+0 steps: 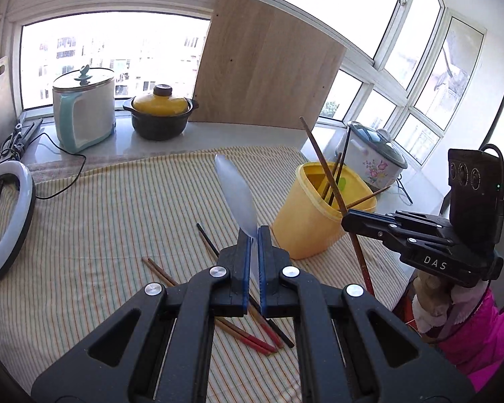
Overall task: Organize utensils
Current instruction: 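Lift the clear spoon and wooden chopstick and carry both over the yellow bucket, then lower the spoon and chopstick into the bucket and open both grippers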
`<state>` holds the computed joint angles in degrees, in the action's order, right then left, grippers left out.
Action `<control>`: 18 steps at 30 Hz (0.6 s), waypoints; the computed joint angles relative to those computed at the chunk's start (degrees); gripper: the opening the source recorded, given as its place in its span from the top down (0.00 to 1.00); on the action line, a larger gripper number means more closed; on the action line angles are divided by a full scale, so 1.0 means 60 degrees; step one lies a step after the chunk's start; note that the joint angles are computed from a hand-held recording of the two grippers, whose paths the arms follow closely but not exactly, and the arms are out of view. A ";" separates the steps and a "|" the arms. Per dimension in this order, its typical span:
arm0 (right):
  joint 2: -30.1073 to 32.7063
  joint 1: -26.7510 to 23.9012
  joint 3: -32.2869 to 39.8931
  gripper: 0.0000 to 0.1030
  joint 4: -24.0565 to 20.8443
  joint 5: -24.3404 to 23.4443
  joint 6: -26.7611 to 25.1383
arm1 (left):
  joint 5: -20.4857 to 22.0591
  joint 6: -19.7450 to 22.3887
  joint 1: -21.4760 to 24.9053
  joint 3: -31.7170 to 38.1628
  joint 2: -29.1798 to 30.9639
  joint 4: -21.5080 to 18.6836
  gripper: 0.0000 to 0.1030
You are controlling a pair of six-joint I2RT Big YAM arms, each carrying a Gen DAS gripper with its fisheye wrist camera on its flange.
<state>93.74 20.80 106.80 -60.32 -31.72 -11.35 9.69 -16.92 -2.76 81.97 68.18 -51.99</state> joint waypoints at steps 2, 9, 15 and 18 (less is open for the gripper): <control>-0.0025 -0.0141 0.0044 0.96 0.0184 -0.0065 0.0168 | -0.0033 0.0046 -0.0203 0.0265 0.0148 0.0044 0.99; 0.0008 -0.0662 0.0355 0.96 0.0577 -0.0282 0.0708 | -0.0014 -0.0054 -0.0591 0.0981 0.0646 0.0357 0.99; 0.0331 -0.1023 0.0803 0.96 0.0855 -0.0255 0.1282 | -0.0115 -0.0060 -0.0970 0.1676 0.1217 0.0421 0.98; 0.0473 -0.1170 0.0971 0.96 0.0987 -0.0223 0.1507 | -0.0147 -0.0038 -0.1178 0.2025 0.1497 0.0474 0.99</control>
<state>96.58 13.79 112.62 -54.39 -33.05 -2.31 8.81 -17.15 -9.83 94.12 77.16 -49.15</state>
